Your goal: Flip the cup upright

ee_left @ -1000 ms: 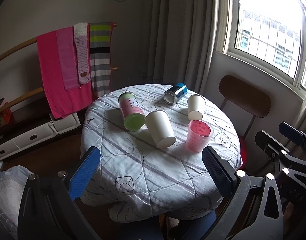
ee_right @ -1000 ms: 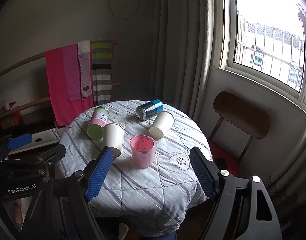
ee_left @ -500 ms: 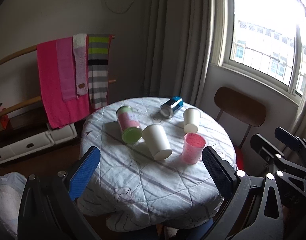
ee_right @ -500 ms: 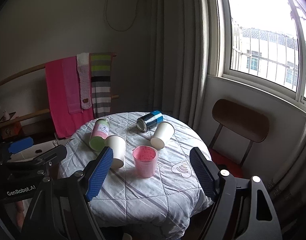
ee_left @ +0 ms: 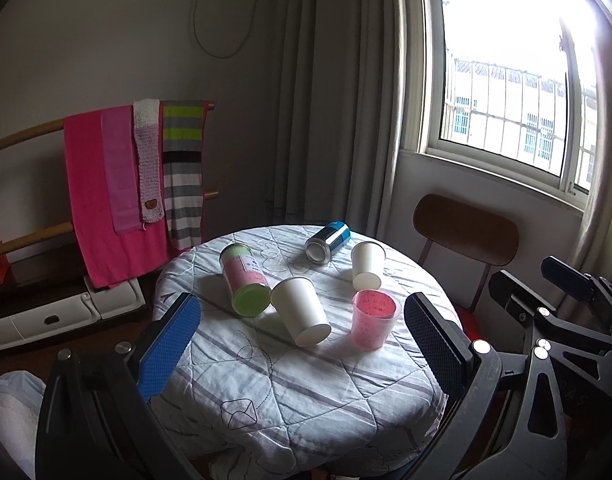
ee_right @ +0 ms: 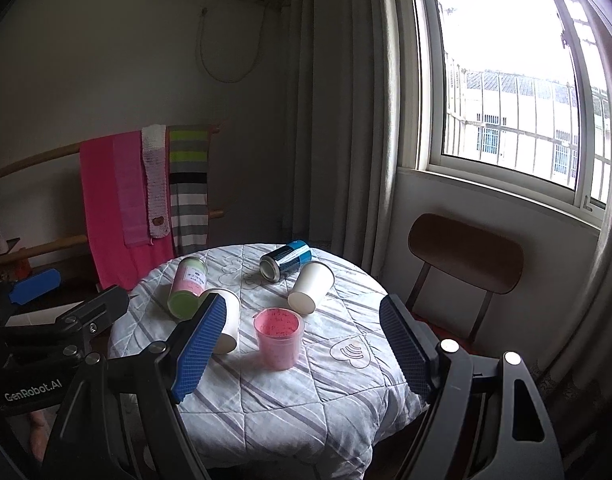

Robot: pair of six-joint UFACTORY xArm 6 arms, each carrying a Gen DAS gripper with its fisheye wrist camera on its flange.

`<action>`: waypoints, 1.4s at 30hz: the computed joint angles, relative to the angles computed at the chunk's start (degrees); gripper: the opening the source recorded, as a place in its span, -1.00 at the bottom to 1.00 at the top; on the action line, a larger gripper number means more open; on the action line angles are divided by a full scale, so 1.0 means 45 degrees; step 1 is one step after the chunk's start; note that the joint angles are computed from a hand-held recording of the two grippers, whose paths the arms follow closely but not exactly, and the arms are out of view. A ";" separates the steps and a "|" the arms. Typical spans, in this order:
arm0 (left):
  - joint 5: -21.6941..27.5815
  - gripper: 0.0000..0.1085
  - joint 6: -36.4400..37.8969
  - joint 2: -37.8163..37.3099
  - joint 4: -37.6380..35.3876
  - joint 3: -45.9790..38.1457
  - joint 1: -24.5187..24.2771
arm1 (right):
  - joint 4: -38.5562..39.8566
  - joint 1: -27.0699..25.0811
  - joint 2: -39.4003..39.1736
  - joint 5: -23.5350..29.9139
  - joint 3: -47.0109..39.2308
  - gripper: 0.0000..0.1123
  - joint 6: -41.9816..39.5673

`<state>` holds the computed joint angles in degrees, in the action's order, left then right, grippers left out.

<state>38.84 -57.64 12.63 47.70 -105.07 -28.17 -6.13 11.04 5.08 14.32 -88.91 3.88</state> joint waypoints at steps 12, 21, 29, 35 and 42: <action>0.0053 0.90 -0.0354 -0.0001 0.0721 0.0006 -0.0061 | -0.0020 -0.0017 -0.0029 -0.0171 0.0107 0.43 0.0062; 0.0349 0.90 -0.0430 0.0093 0.0969 -0.0105 -0.0166 | 0.0039 -0.0065 -0.0114 -0.0132 0.0216 0.43 -0.0002; 0.0543 0.90 -0.0563 0.0131 0.1356 -0.0155 -0.0240 | 0.0076 -0.0072 -0.0129 0.0023 0.0191 0.43 -0.0048; 0.0532 0.90 -0.0452 0.0139 0.1297 -0.0158 -0.0239 | 0.0026 -0.0083 -0.0076 0.0071 0.0120 0.43 0.0010; 0.0524 0.90 -0.0357 0.0152 0.1235 -0.0171 -0.0250 | -0.0039 -0.0111 -0.0017 0.0151 0.0045 0.43 0.0092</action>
<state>41.20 -59.25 13.31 53.25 -105.84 -29.30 -6.31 10.54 5.00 15.00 -88.71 4.30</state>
